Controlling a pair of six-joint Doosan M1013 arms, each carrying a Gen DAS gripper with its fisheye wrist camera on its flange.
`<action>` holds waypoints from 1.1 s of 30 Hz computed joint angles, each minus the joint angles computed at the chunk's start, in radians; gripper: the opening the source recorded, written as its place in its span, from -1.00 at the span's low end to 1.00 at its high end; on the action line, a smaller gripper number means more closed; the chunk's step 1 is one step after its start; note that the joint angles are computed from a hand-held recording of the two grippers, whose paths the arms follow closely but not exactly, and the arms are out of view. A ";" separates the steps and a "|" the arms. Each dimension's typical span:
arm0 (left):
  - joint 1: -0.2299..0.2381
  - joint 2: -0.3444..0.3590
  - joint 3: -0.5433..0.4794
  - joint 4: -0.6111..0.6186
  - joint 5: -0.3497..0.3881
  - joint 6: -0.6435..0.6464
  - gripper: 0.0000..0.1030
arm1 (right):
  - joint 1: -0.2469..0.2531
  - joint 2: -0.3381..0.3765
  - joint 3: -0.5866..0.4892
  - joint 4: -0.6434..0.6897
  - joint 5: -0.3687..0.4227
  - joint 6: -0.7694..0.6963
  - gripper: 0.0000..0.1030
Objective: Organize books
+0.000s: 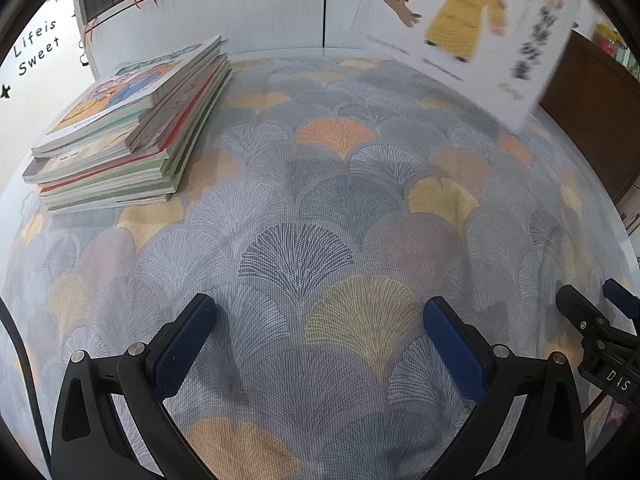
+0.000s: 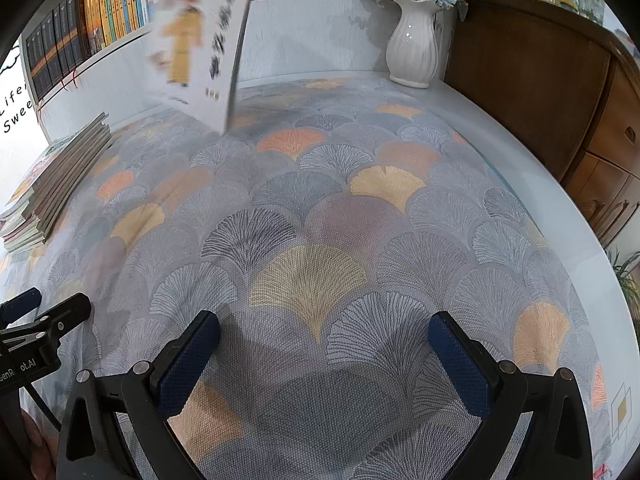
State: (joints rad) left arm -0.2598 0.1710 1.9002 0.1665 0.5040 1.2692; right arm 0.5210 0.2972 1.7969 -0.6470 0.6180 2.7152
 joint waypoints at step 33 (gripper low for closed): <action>-0.002 -0.042 0.024 -0.059 0.098 0.088 1.00 | 0.004 0.000 0.001 -0.007 0.007 0.009 1.00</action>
